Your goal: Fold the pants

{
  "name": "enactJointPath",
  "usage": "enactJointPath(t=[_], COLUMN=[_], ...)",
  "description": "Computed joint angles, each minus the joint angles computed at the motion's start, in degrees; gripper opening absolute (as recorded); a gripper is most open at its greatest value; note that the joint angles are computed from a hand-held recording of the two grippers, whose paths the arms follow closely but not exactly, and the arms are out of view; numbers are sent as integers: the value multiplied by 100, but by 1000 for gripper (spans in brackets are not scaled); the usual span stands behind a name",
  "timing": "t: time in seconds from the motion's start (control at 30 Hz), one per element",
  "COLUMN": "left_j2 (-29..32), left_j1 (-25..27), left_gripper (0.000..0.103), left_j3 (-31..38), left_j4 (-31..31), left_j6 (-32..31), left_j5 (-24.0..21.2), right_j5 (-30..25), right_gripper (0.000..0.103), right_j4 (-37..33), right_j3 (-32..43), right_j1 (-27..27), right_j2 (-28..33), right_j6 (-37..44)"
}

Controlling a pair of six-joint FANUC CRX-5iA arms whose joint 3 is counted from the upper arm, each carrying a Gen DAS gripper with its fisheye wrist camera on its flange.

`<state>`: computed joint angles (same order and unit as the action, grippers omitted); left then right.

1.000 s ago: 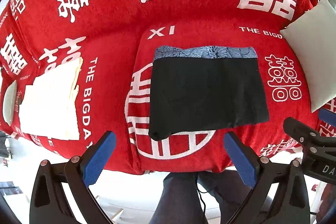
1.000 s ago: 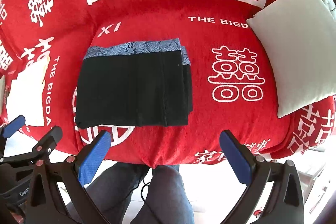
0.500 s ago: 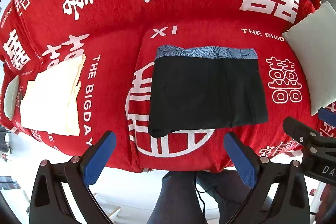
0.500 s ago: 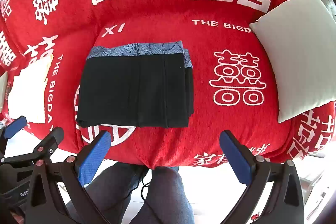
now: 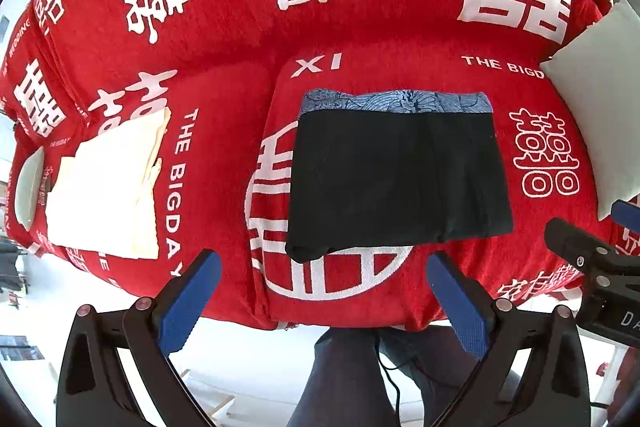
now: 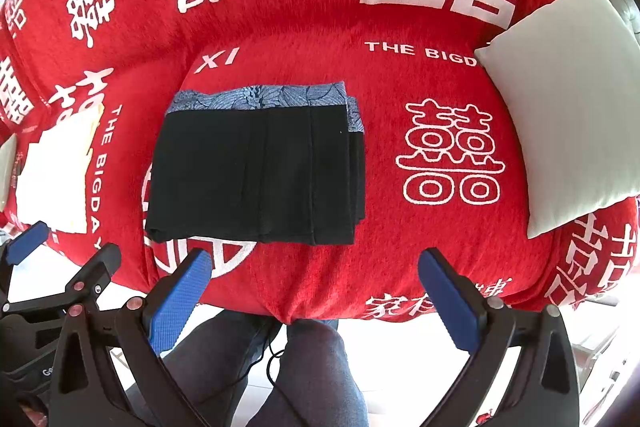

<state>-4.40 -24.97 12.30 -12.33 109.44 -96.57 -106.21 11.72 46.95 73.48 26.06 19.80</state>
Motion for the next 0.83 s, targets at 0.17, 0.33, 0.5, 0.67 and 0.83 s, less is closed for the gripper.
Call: enactJointPath(t=[0.17,0.33,0.5,0.67,0.83], left_j2=[-1,-4,-17,-98,-174], left_j1=[-12,2,31,119,139], left_gripper=[103,103,103,103,103], left_j3=[2,-10,-56,-171,-241], left_j4=[-9,13,43,146,202], left_j6=[7,14,89,180,157], left_j5=[4,12,2,77,198], right_j5=[15,19,-2,7,2], right_gripper=[103,103,103,103,103], right_j4=[0,-1,-15,-8,-25], right_j3=[-5,-16,25,10,23], right_j1=[2,1,7,13,9], right_j2=[-1,-7,24,18,28], right_j6=[-9,5,0,-15,-11])
